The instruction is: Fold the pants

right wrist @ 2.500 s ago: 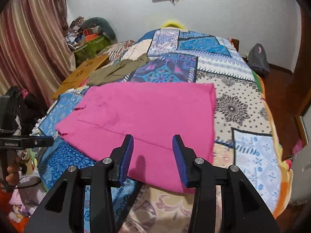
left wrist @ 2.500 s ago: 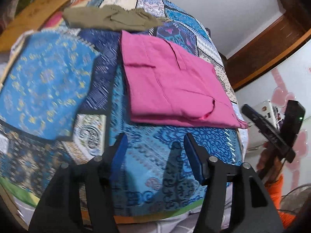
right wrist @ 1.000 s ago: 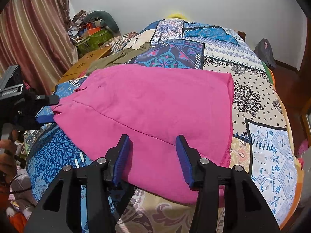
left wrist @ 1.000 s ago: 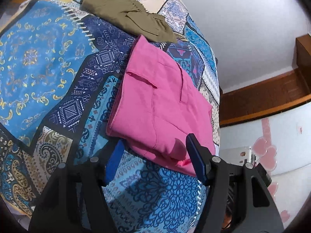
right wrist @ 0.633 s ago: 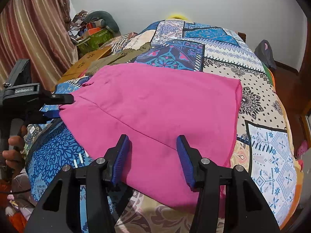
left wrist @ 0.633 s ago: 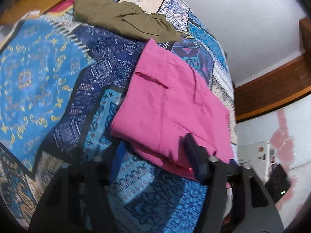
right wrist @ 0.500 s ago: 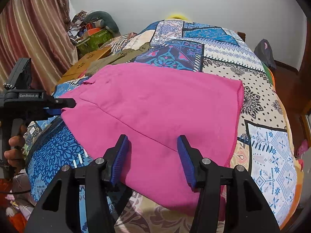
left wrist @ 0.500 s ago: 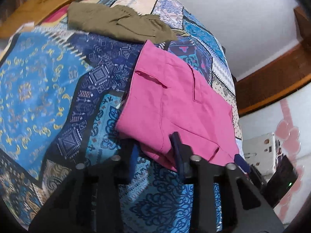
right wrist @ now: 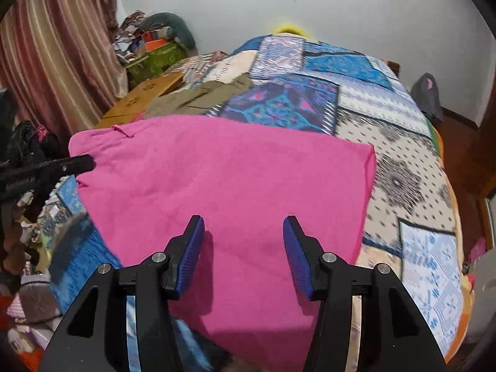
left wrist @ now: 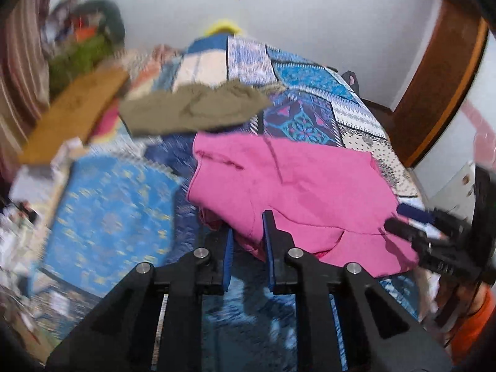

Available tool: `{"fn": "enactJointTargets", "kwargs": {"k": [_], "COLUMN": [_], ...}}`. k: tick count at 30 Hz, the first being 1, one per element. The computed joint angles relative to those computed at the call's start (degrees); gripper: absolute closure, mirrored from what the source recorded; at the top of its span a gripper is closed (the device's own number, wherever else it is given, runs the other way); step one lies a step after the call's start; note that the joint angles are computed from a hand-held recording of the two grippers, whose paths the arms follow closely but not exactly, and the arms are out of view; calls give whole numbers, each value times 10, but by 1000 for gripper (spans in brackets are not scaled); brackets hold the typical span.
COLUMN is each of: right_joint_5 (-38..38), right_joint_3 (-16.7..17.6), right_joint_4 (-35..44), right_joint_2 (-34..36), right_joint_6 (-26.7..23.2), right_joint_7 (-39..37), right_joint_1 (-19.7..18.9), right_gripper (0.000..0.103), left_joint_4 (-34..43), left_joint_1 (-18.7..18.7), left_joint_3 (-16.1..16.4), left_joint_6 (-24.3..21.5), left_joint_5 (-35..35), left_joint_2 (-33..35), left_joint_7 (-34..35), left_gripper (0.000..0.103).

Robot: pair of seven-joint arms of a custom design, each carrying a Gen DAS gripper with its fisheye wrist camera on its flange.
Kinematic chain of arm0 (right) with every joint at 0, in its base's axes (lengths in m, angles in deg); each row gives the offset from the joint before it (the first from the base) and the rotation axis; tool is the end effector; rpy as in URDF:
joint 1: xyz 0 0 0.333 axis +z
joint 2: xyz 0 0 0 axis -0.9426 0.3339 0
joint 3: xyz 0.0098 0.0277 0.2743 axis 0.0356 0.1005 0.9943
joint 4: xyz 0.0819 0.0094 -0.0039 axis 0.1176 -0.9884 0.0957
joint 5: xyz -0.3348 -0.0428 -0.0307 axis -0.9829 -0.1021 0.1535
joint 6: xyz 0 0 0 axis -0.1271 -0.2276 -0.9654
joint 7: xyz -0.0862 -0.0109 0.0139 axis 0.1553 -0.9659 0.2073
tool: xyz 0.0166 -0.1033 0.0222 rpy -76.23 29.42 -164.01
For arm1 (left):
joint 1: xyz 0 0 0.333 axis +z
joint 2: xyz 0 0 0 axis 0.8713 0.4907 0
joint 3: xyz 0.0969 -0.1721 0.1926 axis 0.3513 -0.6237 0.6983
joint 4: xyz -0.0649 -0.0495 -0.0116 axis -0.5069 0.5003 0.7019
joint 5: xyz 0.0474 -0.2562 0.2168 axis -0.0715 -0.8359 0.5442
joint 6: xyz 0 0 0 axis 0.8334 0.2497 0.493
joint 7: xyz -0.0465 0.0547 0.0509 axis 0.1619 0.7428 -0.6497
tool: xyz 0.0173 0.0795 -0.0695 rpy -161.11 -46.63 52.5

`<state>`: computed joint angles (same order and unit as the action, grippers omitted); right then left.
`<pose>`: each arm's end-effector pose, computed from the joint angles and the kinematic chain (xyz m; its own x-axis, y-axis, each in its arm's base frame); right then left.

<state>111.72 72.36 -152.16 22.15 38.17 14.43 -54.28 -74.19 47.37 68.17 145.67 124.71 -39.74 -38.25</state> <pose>0.6118 0.2701 0.5408 0.7708 -0.6091 -0.1867 -0.5617 -0.5112 -0.6505 0.5315 -0.2223 0.5177 0.3978 -0.9093 0.1224 -0.6717 -0.3795 -0.6362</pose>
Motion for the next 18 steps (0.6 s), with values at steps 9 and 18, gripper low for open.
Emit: {"fn": "enactJointTargets", "kwargs": {"k": [9,18], "right_joint_5": [-47,-14], "right_joint_3": [12,15], "right_joint_4": [87,43], "right_joint_2": [45,20], "right_joint_6": [-80,-95], "right_joint_7": [-8,-25], "right_joint_1": [56,46], "right_gripper": [54,54], "left_joint_4": [-38,-6], "left_joint_1": [-10,-6], "left_joint_3": [-17,-25], "left_joint_6": [-23,13], "left_joint_5": [56,62], "left_joint_2": [-57,-45], "left_joint_7": [1,26], "left_gripper": [87,87]}}
